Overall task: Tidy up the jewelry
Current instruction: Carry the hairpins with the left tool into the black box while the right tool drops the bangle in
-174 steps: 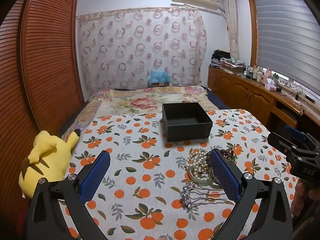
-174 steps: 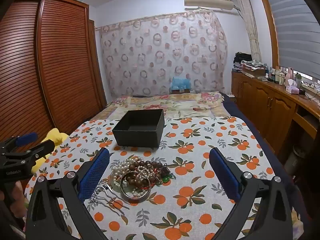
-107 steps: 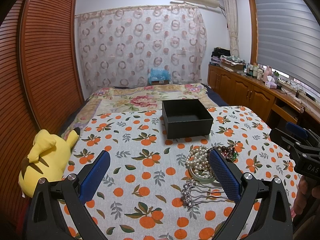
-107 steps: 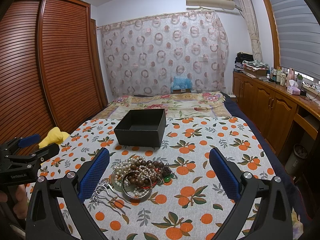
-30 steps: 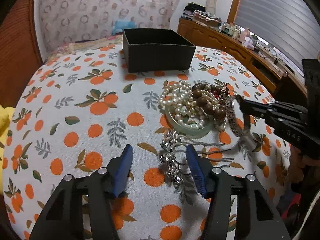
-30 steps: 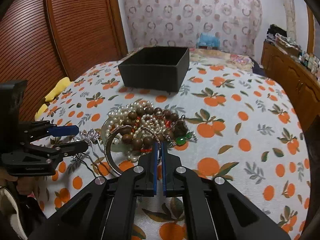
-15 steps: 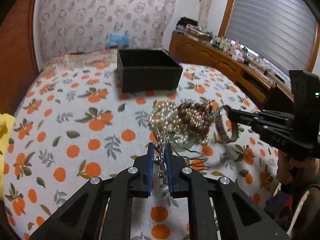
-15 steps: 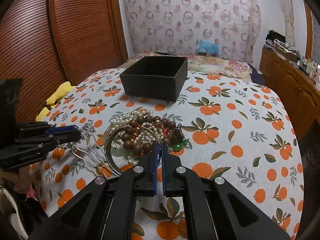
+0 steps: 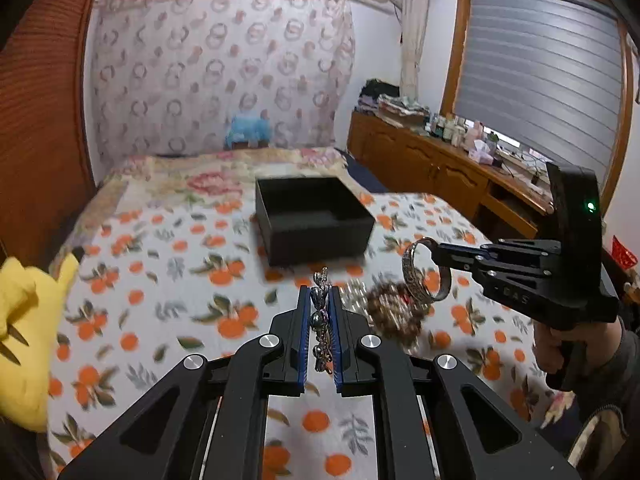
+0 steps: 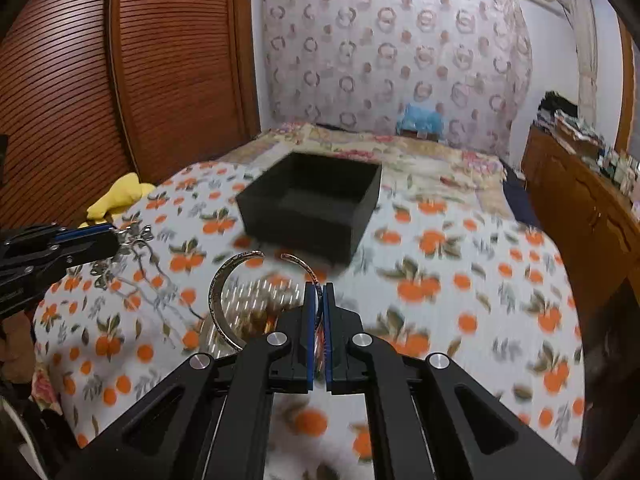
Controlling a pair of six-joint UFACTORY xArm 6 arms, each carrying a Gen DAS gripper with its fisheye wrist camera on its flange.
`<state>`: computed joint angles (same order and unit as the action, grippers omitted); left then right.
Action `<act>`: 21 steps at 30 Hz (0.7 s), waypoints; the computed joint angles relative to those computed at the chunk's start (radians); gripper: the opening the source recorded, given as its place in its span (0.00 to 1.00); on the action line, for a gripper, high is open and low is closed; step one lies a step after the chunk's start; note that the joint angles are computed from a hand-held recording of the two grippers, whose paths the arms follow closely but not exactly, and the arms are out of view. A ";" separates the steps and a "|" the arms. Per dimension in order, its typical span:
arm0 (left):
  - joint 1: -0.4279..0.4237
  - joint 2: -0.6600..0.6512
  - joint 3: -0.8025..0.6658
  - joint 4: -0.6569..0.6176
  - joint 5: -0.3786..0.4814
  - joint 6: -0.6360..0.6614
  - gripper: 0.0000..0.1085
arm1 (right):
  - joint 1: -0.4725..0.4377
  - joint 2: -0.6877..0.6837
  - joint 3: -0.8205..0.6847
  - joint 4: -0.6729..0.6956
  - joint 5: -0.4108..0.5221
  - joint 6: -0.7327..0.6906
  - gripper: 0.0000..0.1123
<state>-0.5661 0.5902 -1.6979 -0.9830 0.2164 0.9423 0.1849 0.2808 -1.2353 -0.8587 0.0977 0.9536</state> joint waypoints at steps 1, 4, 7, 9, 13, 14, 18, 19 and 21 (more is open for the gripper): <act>0.003 0.009 -0.016 0.018 -0.001 -0.016 0.07 | 0.000 0.013 -0.021 0.023 0.007 -0.028 0.04; 0.013 0.043 -0.075 0.090 -0.002 -0.081 0.07 | -0.004 0.068 -0.105 0.125 0.028 -0.139 0.04; 0.024 0.086 -0.146 0.185 -0.007 -0.164 0.07 | -0.008 0.129 -0.195 0.227 0.064 -0.243 0.04; 0.033 0.116 -0.195 0.246 0.001 -0.223 0.07 | -0.010 0.168 -0.254 0.273 0.090 -0.293 0.04; 0.047 0.179 -0.303 0.373 0.025 -0.338 0.07 | -0.013 0.257 -0.385 0.369 0.143 -0.390 0.04; 0.048 0.191 -0.321 0.394 0.027 -0.355 0.07 | -0.014 0.282 -0.422 0.404 0.155 -0.423 0.04; 0.059 0.283 -0.482 0.531 0.079 -0.479 0.07 | -0.012 0.371 -0.554 0.485 0.206 -0.504 0.04; 0.062 0.310 -0.532 0.565 0.096 -0.509 0.07 | -0.010 0.398 -0.595 0.506 0.223 -0.528 0.04; 0.065 0.372 -0.640 0.630 0.136 -0.571 0.07 | -0.005 0.443 -0.661 0.545 0.250 -0.573 0.04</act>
